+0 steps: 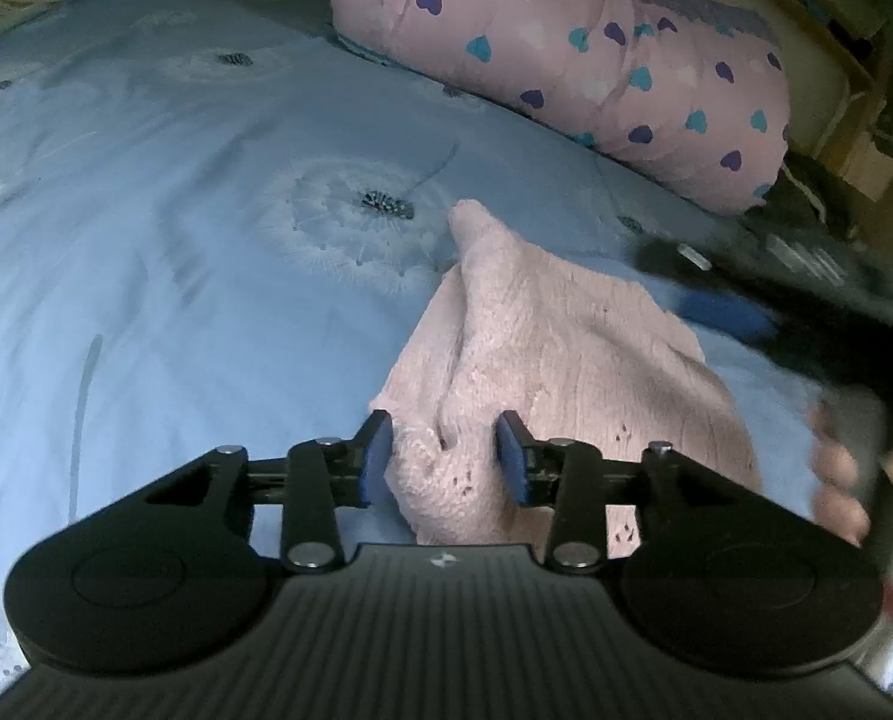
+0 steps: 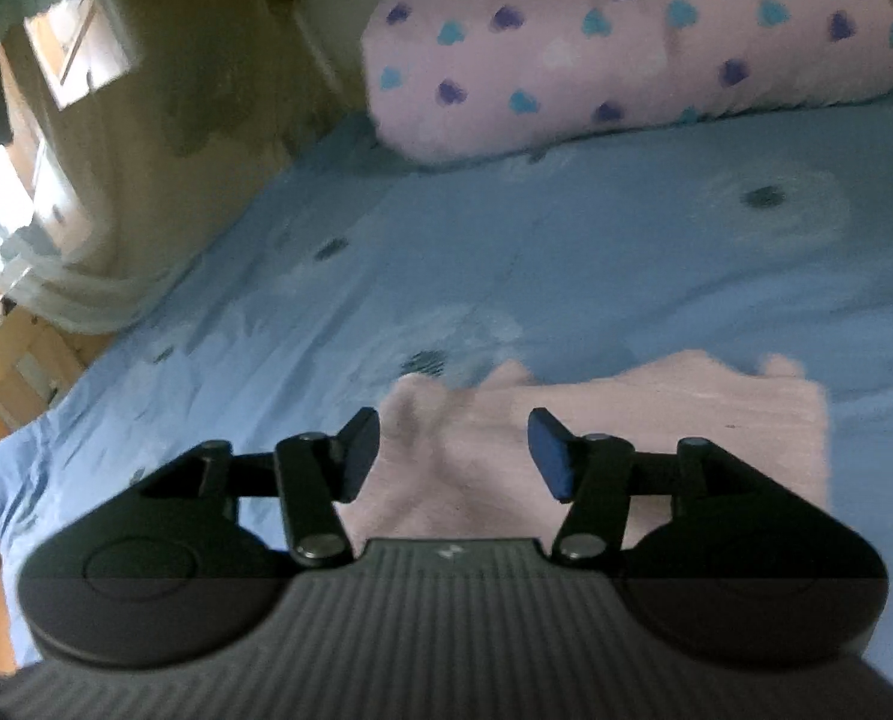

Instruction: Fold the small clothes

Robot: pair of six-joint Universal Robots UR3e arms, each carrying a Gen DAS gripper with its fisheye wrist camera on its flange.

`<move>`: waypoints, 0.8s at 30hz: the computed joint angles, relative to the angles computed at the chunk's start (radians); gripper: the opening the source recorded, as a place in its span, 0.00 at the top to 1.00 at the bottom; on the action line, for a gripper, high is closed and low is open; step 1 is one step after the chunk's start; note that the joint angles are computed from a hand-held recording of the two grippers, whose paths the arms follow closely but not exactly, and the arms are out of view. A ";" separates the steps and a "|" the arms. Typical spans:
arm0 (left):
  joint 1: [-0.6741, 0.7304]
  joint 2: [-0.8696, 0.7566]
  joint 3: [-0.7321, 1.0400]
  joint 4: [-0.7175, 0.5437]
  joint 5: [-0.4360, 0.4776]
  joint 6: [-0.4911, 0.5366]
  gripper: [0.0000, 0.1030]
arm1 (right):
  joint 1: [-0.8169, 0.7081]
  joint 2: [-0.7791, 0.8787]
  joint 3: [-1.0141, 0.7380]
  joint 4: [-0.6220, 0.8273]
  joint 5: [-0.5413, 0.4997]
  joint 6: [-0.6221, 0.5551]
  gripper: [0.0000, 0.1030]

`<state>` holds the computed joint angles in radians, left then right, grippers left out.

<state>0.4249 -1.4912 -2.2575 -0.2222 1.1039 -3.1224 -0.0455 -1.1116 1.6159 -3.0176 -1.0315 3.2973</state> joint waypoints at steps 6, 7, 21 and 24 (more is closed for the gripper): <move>-0.030 -0.041 -0.008 0.098 0.012 -0.036 0.50 | -0.167 -0.257 0.447 -0.226 0.012 -0.068 0.43; -0.037 -0.048 -0.009 0.109 0.020 -0.037 0.54 | -0.201 -0.294 0.528 -0.271 0.028 -0.080 0.43; 0.005 -0.009 -0.017 0.019 0.107 -0.008 0.95 | -0.146 -0.164 0.929 -0.922 -0.066 -0.251 0.42; 0.056 0.038 -0.046 0.028 0.027 -0.004 0.94 | -0.076 -0.125 0.872 -0.931 -0.140 -0.237 0.42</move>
<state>0.4809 -1.4530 -2.3033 -0.1943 1.1306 -3.1263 -0.1219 -1.2365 2.4875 -3.9487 -1.1713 3.0603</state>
